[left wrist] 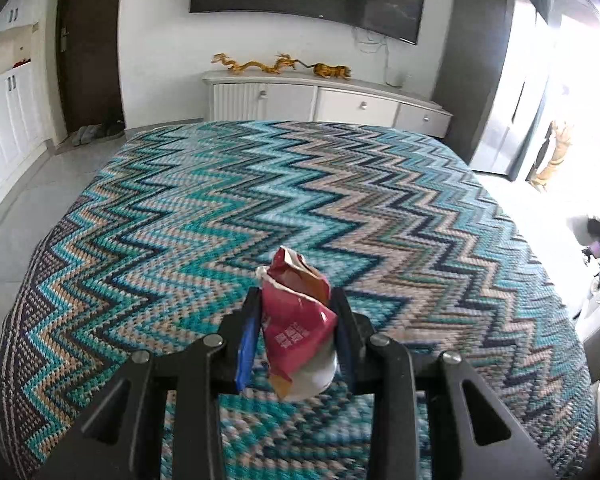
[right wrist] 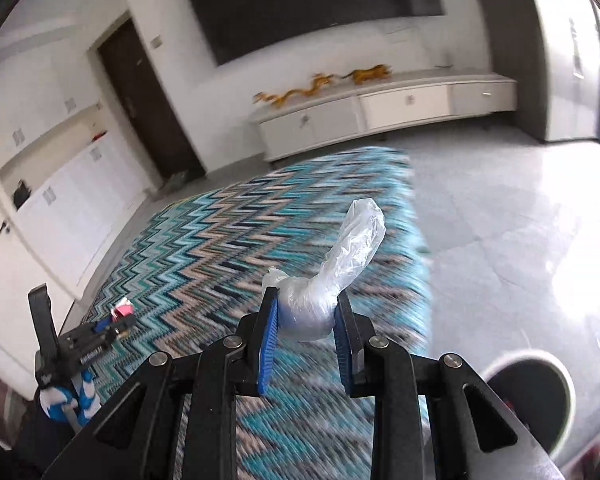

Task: Collect trash
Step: 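Carry the wrapper and plastic bag over the white bin and open both tools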

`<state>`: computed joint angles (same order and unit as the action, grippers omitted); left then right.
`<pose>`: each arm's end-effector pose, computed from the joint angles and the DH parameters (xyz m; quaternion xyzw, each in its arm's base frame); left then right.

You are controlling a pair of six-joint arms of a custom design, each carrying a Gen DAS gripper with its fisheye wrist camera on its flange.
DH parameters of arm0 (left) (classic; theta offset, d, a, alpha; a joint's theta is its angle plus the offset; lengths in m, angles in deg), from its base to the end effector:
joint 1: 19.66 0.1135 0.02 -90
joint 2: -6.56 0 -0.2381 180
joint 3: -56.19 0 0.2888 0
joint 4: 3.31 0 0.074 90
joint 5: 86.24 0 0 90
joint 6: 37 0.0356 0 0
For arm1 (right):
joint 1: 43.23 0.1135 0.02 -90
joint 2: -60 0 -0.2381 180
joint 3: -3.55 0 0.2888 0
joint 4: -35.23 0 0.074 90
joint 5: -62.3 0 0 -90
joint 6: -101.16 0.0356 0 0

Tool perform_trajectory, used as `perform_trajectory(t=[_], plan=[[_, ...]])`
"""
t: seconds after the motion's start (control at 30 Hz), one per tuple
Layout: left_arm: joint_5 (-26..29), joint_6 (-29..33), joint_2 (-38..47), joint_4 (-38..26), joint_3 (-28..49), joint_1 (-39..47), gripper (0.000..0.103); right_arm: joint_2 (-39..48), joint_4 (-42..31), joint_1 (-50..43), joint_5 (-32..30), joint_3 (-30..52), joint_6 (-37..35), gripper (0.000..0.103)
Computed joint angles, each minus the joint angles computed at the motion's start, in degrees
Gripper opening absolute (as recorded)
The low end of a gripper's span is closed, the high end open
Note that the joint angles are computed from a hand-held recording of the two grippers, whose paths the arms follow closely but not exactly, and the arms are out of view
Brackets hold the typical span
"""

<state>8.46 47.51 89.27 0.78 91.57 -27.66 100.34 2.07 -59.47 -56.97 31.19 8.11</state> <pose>0.2623 -0.0398 0.0623 0.0364 0.9165 -0.0839 0.3893 0.1906 -0.0374 0.1287 0.0087 0.9016 0.1699 0.3976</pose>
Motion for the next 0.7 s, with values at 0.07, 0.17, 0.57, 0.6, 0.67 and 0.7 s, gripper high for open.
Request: perform_trajectory(t=[0.07, 0.17, 0.57, 0.6, 0.67, 0.7], plan=[[-0.4, -0.3, -4.8, -2.5, -1.0, -2.6, 0.032, -5.9, -7.0, -9.1, -4.2, -1.8, -6.1, 0.026], [-1.2, -1.8, -10.1, -6.1, -0.4, -7.0, 0.032, -10.7, -16.2, -22.6, -9.4, -2.3, -16.5, 0.026], [-3.1, -7.6, 6.9, -15.5, 24.9, -35.5, 0.032, 21.9, -7.0, -49.0, -11.4, 6.0, -34.4, 0.027], [-3.1, -7.4, 10.0, -16.4, 28.3, -37.2, 0.032, 25.4, -5.5, -49.9, -11.0, 7.3, -34.5, 0.027], [-3.3, -6.8, 18.1, -19.1, 37.1, -41.0, 0.032, 33.1, -1.1, -51.0, -9.6, 9.7, -33.6, 0.028], [-3.5, -6.7, 21.6, -20.3, 41.0, -42.2, 0.033, 35.9, 0.3, -51.3, -9.0, 10.8, -32.9, 0.029]])
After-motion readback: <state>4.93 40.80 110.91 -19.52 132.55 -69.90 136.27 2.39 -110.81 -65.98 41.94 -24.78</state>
